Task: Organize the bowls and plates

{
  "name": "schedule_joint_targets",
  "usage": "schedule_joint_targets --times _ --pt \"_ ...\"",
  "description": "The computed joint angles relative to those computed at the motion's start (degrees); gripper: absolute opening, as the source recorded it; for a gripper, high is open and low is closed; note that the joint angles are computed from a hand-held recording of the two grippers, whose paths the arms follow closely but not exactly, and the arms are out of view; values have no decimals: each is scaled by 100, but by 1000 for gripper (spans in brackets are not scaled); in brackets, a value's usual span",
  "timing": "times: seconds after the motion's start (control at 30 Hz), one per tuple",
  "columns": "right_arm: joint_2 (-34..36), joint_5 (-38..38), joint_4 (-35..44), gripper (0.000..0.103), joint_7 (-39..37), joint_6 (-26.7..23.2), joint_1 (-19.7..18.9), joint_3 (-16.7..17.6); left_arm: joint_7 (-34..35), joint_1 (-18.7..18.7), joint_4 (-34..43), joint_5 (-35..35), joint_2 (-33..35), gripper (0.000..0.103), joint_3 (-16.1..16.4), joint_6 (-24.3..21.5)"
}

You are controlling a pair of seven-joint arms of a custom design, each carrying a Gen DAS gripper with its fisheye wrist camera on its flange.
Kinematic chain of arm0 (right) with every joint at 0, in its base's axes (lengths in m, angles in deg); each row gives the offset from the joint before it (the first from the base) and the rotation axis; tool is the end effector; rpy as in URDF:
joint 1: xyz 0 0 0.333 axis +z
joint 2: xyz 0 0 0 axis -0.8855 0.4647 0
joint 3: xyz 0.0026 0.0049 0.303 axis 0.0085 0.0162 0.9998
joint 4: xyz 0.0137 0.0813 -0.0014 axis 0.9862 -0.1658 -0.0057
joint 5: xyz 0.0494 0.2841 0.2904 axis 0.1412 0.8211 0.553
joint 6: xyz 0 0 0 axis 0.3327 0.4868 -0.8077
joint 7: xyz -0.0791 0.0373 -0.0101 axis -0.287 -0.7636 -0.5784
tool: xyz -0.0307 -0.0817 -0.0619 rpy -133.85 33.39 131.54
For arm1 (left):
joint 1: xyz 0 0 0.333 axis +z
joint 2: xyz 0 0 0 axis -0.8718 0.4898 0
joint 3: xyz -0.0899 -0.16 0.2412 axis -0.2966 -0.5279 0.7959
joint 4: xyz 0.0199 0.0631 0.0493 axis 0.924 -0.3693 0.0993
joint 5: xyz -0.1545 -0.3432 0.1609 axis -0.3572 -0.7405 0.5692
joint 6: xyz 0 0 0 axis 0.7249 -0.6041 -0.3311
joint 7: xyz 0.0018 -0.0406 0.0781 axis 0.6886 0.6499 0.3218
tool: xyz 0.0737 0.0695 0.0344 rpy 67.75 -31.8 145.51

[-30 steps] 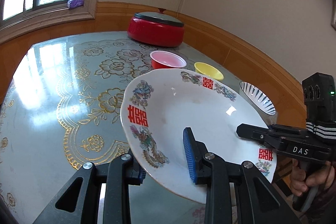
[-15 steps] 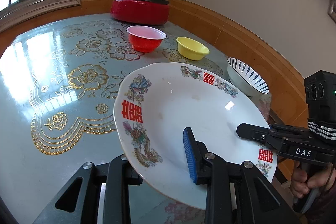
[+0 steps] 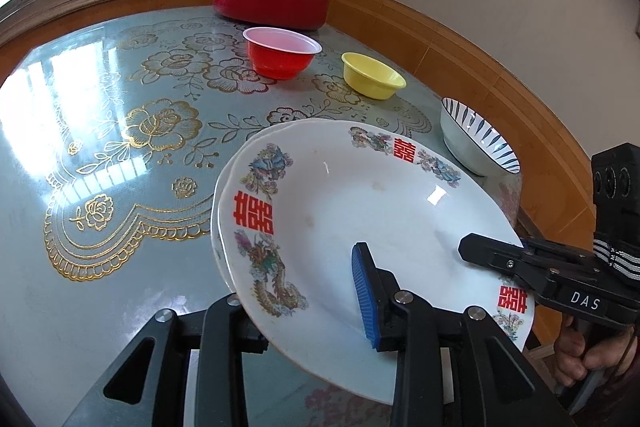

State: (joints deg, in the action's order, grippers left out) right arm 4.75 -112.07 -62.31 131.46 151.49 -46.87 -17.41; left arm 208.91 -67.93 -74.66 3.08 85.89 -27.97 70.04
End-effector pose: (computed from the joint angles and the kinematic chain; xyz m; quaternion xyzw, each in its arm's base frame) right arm 0.5894 0.2003 0.4333 -0.4749 0.8039 -0.1874 0.3051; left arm 0.7649 -0.2715 0.4072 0.3433 -0.8605 0.3753 0.0291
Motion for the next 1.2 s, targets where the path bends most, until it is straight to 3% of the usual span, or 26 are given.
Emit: schedule_joint_targets --times 0.67,1.2 --pt "62 -238 92 28 548 -67 23 -51 -244 -97 681 284 288 42 88 -711" --pt "109 -657 179 28 1003 -227 80 -76 -142 -33 468 241 117 48 86 -752"
